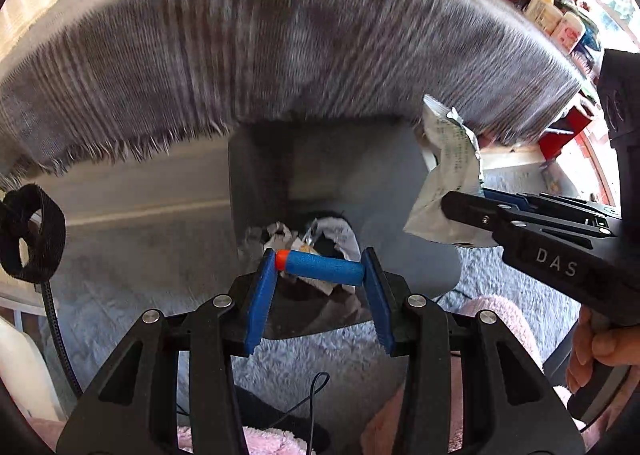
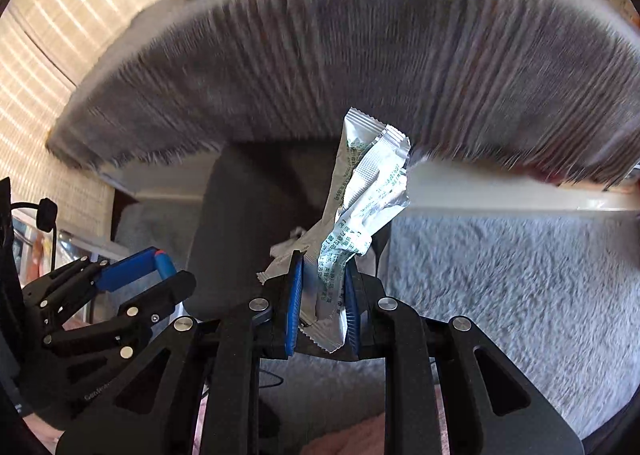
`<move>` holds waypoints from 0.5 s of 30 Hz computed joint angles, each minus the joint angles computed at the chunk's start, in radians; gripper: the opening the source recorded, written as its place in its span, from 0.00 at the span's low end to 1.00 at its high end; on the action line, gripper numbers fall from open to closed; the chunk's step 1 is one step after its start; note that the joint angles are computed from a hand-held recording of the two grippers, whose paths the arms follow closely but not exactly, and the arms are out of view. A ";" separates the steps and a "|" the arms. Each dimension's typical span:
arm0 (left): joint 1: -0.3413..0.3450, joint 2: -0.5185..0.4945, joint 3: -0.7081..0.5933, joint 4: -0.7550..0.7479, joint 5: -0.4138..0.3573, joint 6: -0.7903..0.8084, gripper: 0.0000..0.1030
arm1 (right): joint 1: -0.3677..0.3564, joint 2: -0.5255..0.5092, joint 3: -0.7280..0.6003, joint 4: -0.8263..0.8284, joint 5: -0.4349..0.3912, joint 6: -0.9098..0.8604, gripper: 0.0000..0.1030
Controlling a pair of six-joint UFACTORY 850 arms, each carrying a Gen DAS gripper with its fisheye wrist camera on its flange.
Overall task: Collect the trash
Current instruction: 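Carry both items down over the bin and open both grippers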
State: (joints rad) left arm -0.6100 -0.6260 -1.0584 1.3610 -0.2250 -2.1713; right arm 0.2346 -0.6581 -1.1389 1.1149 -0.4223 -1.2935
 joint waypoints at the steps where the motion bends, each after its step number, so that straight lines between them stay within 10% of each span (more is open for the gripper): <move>1: 0.002 -0.006 -0.001 -0.009 0.008 0.009 0.40 | 0.003 -0.006 -0.002 -0.009 -0.001 0.011 0.20; 13: 0.020 -0.051 -0.025 -0.188 0.094 0.180 0.41 | 0.007 -0.028 -0.023 -0.015 -0.031 0.038 0.32; 15: 0.019 -0.054 -0.031 -0.268 0.076 0.254 0.53 | 0.007 -0.022 -0.020 0.010 -0.023 0.025 0.42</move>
